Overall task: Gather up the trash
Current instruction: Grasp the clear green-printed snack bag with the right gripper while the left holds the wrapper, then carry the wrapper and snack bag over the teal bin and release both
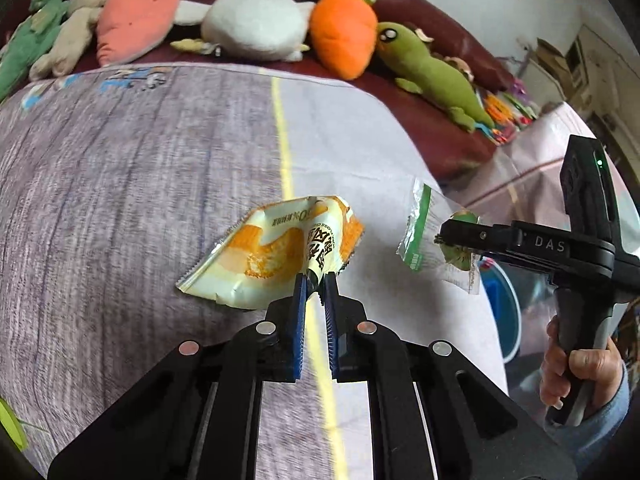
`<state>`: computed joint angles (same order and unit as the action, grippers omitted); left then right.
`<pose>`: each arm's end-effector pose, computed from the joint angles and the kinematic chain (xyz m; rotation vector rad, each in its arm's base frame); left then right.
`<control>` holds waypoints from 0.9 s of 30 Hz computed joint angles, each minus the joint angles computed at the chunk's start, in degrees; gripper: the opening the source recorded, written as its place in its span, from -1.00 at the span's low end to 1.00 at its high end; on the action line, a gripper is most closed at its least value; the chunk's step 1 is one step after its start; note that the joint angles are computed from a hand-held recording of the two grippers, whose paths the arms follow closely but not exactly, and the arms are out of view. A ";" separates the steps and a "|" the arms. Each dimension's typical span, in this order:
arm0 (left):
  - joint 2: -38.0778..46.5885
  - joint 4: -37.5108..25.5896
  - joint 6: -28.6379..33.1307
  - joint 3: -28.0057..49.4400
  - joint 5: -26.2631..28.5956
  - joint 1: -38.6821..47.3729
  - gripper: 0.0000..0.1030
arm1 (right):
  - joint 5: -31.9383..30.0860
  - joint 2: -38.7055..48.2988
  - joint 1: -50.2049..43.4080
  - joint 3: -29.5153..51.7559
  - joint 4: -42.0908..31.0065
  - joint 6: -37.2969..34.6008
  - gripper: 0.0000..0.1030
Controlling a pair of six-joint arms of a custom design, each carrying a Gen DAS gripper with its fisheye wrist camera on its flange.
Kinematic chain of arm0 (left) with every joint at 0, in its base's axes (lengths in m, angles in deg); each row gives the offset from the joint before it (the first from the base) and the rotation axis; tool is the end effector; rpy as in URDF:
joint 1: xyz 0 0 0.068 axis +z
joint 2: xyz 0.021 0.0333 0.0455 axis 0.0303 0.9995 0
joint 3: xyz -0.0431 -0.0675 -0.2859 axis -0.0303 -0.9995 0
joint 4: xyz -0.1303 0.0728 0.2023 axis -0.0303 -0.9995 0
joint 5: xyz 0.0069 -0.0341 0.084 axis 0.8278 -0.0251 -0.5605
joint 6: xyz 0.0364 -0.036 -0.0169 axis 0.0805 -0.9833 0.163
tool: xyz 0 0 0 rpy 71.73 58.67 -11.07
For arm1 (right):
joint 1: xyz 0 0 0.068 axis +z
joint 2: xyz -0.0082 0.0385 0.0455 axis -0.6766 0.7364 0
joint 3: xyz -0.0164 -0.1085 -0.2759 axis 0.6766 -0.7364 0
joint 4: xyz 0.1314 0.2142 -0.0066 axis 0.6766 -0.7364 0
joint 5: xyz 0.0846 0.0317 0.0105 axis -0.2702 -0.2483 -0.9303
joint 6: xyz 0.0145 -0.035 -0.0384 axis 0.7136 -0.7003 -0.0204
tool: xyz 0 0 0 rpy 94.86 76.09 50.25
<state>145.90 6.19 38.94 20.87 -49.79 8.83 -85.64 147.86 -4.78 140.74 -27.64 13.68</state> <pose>0.1839 0.0057 0.2719 0.3011 2.5289 -0.5337 0.1944 0.1499 0.2649 0.2678 2.6369 0.5320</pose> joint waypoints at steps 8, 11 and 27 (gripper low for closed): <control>-5.07 -1.10 -7.15 0.15 -5.45 -11.86 -0.82 | 0.27 -12.09 -1.89 -5.47 -3.45 1.01 -0.19; -5.83 -0.77 -9.92 0.77 -7.72 -16.65 -0.82 | 0.00 -15.59 -3.05 -6.65 -4.83 0.82 -0.19; -2.14 7.62 -15.32 -5.25 -22.61 -32.47 0.24 | -2.34 -23.38 -8.23 -10.71 -8.63 -0.41 -0.19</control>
